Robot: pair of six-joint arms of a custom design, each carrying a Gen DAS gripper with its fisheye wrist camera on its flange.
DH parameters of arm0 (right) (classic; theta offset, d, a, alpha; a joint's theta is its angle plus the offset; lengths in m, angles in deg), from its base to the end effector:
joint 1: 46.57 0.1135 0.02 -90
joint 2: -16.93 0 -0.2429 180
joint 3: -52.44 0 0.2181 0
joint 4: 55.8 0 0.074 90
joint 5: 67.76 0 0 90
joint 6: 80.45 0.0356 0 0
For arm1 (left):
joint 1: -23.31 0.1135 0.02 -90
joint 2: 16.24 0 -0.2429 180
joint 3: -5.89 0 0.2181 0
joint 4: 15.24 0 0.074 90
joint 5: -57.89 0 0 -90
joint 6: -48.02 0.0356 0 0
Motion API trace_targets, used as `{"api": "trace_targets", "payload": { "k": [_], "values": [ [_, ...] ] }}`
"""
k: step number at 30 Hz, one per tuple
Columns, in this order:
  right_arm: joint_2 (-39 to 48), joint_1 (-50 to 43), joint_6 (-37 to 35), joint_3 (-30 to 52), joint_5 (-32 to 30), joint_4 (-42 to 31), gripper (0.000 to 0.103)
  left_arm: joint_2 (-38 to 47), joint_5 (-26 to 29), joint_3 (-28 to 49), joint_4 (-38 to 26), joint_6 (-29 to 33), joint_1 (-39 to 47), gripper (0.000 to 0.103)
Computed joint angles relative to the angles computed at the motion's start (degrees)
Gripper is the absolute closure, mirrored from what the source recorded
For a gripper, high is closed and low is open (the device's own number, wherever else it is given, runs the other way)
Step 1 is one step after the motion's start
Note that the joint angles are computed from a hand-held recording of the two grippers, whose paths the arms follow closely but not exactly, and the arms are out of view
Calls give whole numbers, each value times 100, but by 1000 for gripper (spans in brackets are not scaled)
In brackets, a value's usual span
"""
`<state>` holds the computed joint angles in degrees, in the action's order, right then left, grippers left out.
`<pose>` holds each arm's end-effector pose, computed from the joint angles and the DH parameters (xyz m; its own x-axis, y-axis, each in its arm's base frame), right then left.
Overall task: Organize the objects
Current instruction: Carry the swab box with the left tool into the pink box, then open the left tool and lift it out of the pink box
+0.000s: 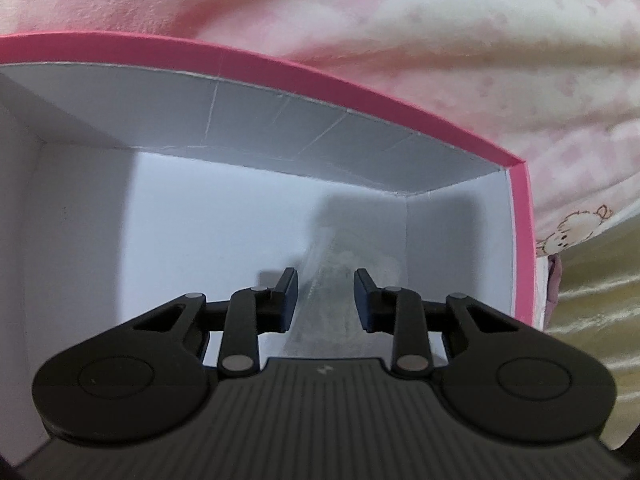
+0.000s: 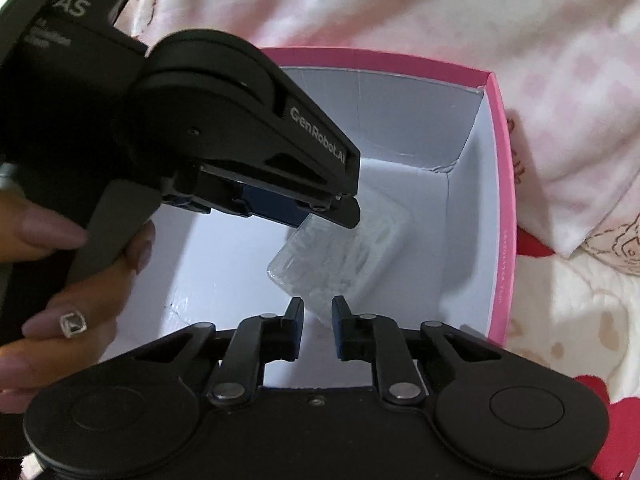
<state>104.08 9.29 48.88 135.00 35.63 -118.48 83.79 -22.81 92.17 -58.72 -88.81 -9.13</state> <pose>0.1568 0.2166 0.2385 -0.8789 -0.1975 -0.4342 -0.2559 0.9634 0.0797 0.2781 -0.1836 0.2091 -0.9254 -0.2646 -0.2712 -0.1049 0.8667 -0.4877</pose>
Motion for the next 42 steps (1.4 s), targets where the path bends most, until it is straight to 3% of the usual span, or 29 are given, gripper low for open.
{"api": "trace_targets", "payload": {
  "k": [6, 11, 16, 19, 21, 24, 27, 31, 34, 37, 40, 42],
  "values": [
    [212, 264, 390, 108, -615, 22, 85, -65, 189, 50, -438, 230, 56, 73],
    [622, 347, 850, 107, -459, 270, 85, -227, 537, -528, 246, -80, 45, 74],
    [350, 706, 1619, -269, 356, 916, 87, -218, 394, -673, 868, 127, -30, 75],
    [573, 958, 1970, -30, 942, 683, 88, -163, 528, -625, 1028, 158, -9, 75],
    [794, 1180, 2152, 193, 1319, 455, 88, -226, 338, -549, 905, 263, -118, 75],
    [989, 1539, 2381, 438, 1518, 242, 87, -609, -255, -596, 519, 563, -397, 75],
    [915, 2054, 2791, 574, 1633, 99, 82, -1040, -505, -649, 62, 790, -507, 61],
    [978, 2859, 3333, 1133, 1849, -386, 63, -1962, -997, -873, -729, 987, -855, 54],
    [1139, 3306, 3667, 1685, 2031, -862, 59, -2390, -1302, -567, -1555, 1136, -1089, 48],
    [317, 2732, 2887, 930, 2127, -435, 53, -2769, -1347, -313, -2219, 1156, -1201, 45],
    [-911, 2954, 3127, 448, 2198, -1493, 48, -3212, -1550, 129, -3119, 1068, -1472, 42],
    [-998, 3148, 3054, 736, 2357, -1769, 45, -3468, -1737, 545, -3792, 966, -1728, 40]
  ]
}}
